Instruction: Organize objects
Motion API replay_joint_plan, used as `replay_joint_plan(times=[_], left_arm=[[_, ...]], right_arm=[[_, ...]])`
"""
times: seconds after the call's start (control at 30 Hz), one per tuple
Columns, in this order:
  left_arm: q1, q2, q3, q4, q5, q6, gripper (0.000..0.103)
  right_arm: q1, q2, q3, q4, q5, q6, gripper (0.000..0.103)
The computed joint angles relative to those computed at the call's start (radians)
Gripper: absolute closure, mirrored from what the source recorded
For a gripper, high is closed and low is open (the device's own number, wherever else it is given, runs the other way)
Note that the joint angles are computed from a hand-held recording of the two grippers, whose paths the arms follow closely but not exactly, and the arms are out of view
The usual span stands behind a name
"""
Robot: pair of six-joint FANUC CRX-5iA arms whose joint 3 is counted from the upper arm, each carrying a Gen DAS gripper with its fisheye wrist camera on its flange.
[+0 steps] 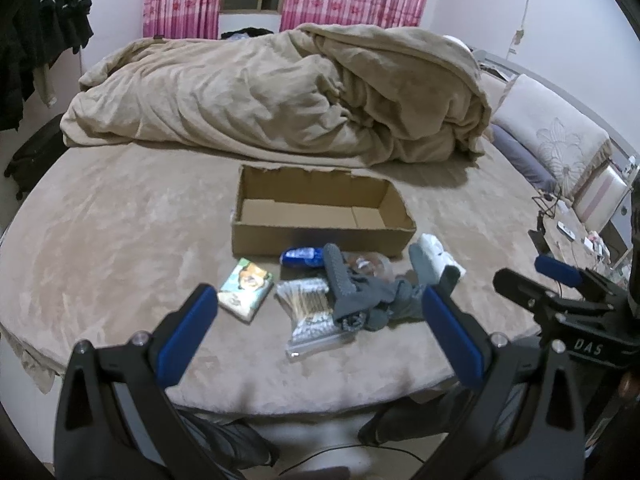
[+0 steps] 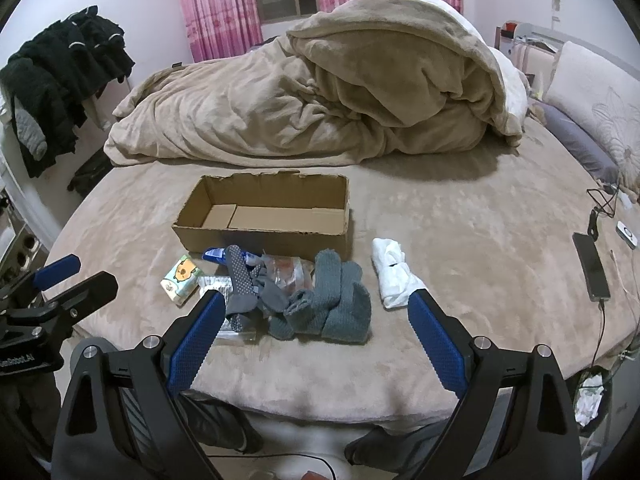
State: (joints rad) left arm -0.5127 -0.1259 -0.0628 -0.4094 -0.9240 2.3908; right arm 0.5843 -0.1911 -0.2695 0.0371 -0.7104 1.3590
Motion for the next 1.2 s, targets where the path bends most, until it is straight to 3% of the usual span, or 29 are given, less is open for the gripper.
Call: replay_joint_plan(times=[0.6, 1.2], left_arm=[[0.028, 0.03, -0.006, 0.018, 0.01, 0.001, 0.001], [0.098, 0.182, -0.019, 0.123, 0.065, -0.104, 0.001]], right_arm=[[-0.015, 0.022, 0.012, -0.029, -0.02, 0.016, 0.008], [-0.076, 0.184, 0.093, -0.078, -0.046, 0.078, 0.011]])
